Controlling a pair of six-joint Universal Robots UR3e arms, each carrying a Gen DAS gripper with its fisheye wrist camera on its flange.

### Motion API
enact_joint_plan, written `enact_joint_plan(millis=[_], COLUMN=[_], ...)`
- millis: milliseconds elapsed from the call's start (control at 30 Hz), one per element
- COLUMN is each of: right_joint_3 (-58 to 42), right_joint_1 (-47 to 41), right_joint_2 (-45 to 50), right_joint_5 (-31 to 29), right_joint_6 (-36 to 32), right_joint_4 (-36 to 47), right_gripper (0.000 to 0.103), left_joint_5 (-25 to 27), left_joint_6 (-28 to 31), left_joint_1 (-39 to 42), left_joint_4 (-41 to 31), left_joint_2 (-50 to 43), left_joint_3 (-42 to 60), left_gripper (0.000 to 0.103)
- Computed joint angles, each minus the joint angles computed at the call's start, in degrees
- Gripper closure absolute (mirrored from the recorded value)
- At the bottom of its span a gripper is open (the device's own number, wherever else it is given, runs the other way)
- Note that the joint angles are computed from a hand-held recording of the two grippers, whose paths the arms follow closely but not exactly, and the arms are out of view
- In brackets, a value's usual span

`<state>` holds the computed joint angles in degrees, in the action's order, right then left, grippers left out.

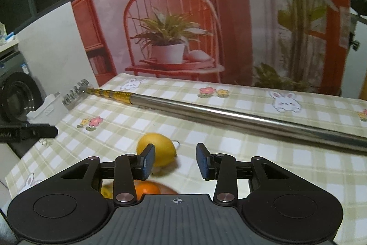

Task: Organize fruits
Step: 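Move the right tool to the loose yellow lemon and grasp it, then lift the lemon with the right tool and carry it over the plate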

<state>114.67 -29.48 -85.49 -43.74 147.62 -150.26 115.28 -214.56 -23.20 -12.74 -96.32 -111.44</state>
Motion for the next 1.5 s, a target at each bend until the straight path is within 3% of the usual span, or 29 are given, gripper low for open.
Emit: enact_joint_plan(millis=[500,600,1067,1500], right_joint_3=[-21.8,-23.6,-30.7,-25.9], right_joint_1=[15.3,16.9,20.5,19.0], right_joint_2=[19.6,21.4,26.8,23.0], right_joint_5=[-10.3,-11.7,-16.4,-14.8], right_joint_6=[-3.5,-4.5,-4.7,-4.3], right_joint_4=[3.1,3.4,8.1,6.5], right_gripper=[0.05,0.04,0.046,0.047], left_joint_5=[-5.6,-6.9,-9.6,-9.3], left_joint_6=[0.4,0.3,-0.4,-0.2], left_joint_1=[5.9,6.9,7.2,5.6], left_joint_4=[2.0,2.4,2.8,3.3], left_joint_2=[0.2,0.3,-0.5,-0.5], left_joint_3=[-4.0,-5.2,-6.2,-5.8], left_gripper=[0.064,0.064,0.064,0.064])
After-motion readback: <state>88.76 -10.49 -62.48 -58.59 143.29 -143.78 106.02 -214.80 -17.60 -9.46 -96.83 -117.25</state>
